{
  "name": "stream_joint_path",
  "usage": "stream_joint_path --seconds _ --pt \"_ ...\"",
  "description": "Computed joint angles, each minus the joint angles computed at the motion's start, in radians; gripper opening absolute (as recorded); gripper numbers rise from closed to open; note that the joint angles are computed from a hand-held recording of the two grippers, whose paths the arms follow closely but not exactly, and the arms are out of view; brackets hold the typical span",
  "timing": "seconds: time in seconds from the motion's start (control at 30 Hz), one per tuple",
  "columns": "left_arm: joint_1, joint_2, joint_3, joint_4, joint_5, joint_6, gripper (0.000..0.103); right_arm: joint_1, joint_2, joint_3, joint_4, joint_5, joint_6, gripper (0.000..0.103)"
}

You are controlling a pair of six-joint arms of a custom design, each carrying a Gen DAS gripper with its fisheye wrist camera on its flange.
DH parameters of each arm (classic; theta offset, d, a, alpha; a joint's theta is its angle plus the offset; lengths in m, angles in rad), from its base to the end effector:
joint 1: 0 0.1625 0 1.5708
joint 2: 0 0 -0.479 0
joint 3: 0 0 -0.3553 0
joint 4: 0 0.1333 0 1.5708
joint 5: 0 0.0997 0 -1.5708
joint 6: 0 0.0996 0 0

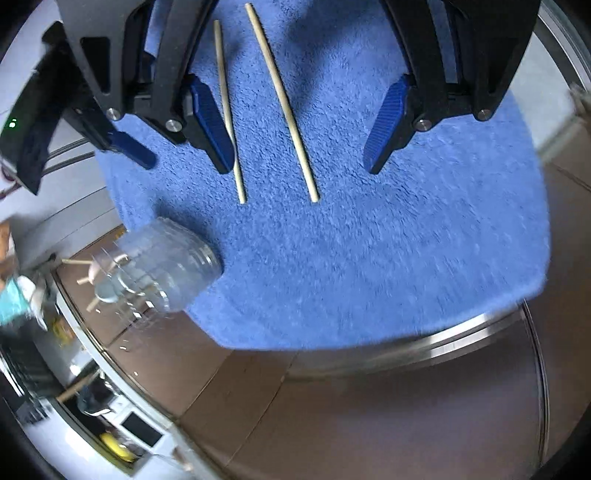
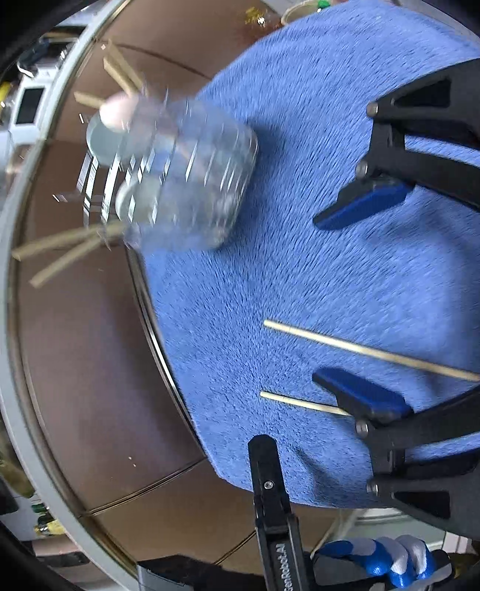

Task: Organize utensils
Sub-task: 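Lower the left tool and close it on a chopstick while the right tool grasps the other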

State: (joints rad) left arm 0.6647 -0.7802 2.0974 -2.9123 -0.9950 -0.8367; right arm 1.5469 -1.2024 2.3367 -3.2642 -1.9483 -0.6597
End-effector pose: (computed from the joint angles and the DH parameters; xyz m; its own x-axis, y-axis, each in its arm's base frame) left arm -0.3025 -0.4753 0.0744 -0.9378 -0.0210 -0.3466 0.1353 0.8972 -0.4204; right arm 0.0857 -0.4585 0.2618 -0.7431 -0.3474 0.5720 -0.5507 0.8031 -0.2276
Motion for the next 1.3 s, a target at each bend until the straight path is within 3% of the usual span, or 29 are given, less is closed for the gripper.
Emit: stream_joint_path --seconds 0.13,0.2,0.27,0.3,0.43,0.57,0.6,0.67,0.73,1.0,1.3 --pt "0.042 0.014 -0.040 0.020 -0.099 0.016 0.068 0.015 0.043 -0.088 0.170 -0.014 0.049 0.032" --pt "0.058 0.025 -0.065 0.047 -0.127 0.013 0.068 0.021 0.069 -0.122 0.219 -0.037 0.075 0.026" --pt "0.072 0.041 -0.093 0.080 -0.146 0.013 0.061 0.020 0.084 -0.145 0.256 -0.044 0.094 0.023" --pt "0.079 0.048 -0.107 0.101 -0.159 0.008 0.052 0.018 0.093 -0.156 0.269 -0.051 0.100 0.021" --pt "0.103 0.078 -0.161 0.182 -0.192 -0.014 0.035 0.017 0.115 -0.171 0.277 -0.060 0.103 0.020" --pt "0.099 0.101 -0.207 0.248 -0.158 -0.020 0.031 0.042 0.147 -0.173 0.242 -0.106 0.071 0.017" --pt "0.096 0.105 -0.218 0.272 -0.148 -0.024 0.029 0.051 0.157 -0.174 0.241 -0.123 0.064 0.011" --pt "0.095 0.113 -0.240 0.311 -0.136 -0.040 0.022 0.058 0.164 -0.174 0.242 -0.137 0.055 0.010" --pt "0.096 0.114 -0.253 0.346 -0.123 -0.054 0.009 0.061 0.162 -0.174 0.258 -0.145 0.051 0.009" --pt "0.095 0.096 -0.218 0.316 -0.117 -0.034 0.007 0.057 0.112 -0.151 0.320 -0.155 0.051 0.006" --pt "0.066 0.062 -0.133 0.252 -0.160 -0.039 0.005 0.058 0.038 -0.062 0.305 -0.206 0.013 0.006"
